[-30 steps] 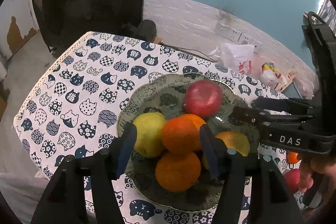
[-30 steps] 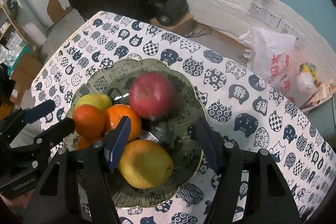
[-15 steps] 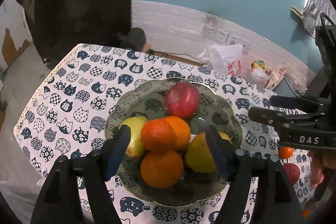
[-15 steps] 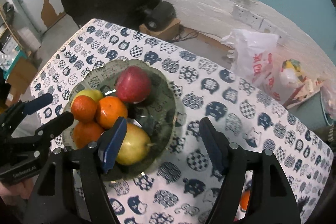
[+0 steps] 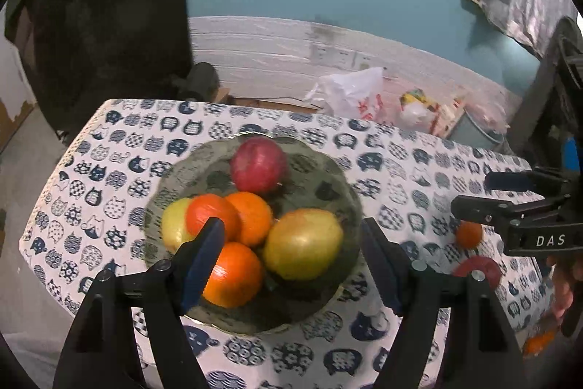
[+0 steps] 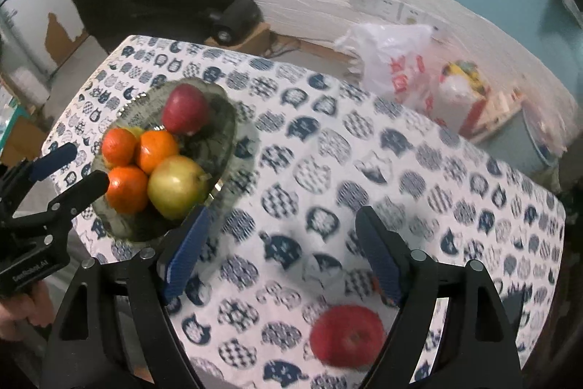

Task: Organize fruits
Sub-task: 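Close the right gripper on a second red apple while the left gripper approaches a tangerine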

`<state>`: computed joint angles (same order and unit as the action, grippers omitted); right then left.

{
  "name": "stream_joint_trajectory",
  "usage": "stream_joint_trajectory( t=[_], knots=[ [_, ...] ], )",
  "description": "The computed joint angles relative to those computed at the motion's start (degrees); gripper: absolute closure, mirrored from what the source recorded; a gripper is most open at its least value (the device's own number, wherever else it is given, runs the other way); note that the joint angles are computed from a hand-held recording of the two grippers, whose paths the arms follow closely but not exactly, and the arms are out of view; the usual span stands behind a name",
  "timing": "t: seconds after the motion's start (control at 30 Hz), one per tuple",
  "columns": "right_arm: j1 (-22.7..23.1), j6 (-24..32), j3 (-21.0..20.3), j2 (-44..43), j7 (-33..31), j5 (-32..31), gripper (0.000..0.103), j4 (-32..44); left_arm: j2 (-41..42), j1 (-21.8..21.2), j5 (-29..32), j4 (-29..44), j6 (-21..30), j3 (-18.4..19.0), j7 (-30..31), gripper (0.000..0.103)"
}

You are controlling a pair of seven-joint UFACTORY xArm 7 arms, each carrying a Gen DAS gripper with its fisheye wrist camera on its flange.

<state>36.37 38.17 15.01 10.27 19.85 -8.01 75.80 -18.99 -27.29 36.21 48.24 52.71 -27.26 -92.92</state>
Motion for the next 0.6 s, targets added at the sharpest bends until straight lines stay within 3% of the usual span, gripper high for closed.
stream_joint_trajectory(
  t=[0.23,0.6],
  knots=[
    [-2.2,-0.9,0.2,-6.9,0.5,3.3,0.020,-8.9,4.5,-2.1,1.5,4.2,0.9,-1.1,1.3,0.025],
    [-4.1,-0.2,0.9,-12.6,-1.2,7.6,0.020,-18.3,12.3,-7.6,3.4,9.7,1.0,1.3,2.9,0.024]
  ],
)
